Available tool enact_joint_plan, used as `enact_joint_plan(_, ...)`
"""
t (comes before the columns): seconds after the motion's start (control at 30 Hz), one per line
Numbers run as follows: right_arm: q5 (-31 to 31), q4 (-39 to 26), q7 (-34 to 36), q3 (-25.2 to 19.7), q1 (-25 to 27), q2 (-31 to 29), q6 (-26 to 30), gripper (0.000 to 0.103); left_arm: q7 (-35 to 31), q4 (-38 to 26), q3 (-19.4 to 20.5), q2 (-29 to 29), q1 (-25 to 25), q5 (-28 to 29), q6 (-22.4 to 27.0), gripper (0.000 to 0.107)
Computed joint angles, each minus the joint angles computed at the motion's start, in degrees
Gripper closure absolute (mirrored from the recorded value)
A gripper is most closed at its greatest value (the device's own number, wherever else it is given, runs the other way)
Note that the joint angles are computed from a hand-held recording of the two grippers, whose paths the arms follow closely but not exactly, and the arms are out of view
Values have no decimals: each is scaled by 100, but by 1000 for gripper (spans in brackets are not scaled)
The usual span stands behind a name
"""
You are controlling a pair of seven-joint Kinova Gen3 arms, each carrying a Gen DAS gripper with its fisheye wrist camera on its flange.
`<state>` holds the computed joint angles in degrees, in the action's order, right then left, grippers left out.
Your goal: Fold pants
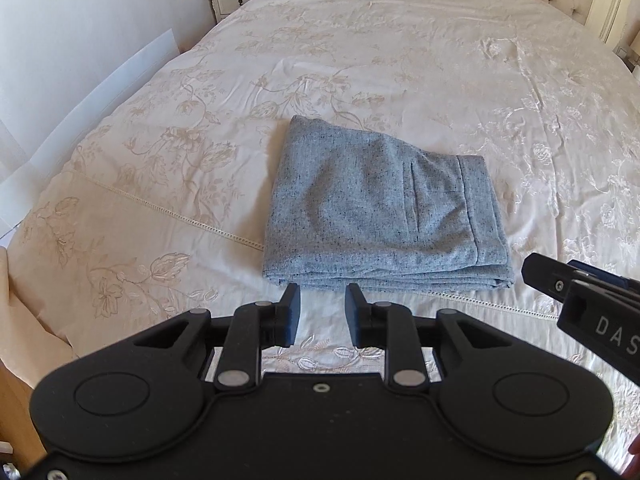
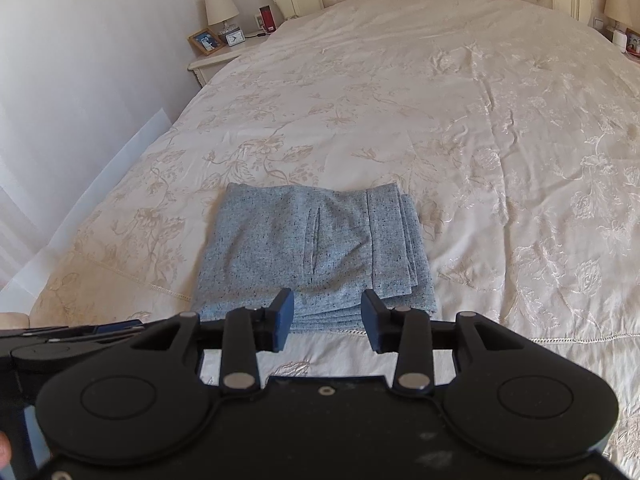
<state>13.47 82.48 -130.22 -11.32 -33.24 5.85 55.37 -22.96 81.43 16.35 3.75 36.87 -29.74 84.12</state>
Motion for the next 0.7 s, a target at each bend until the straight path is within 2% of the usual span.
enact_joint_plan(0.7,-171,83,106,-16,80,-71,-60,62,50,-17,33,-12,52,-37,86,73)
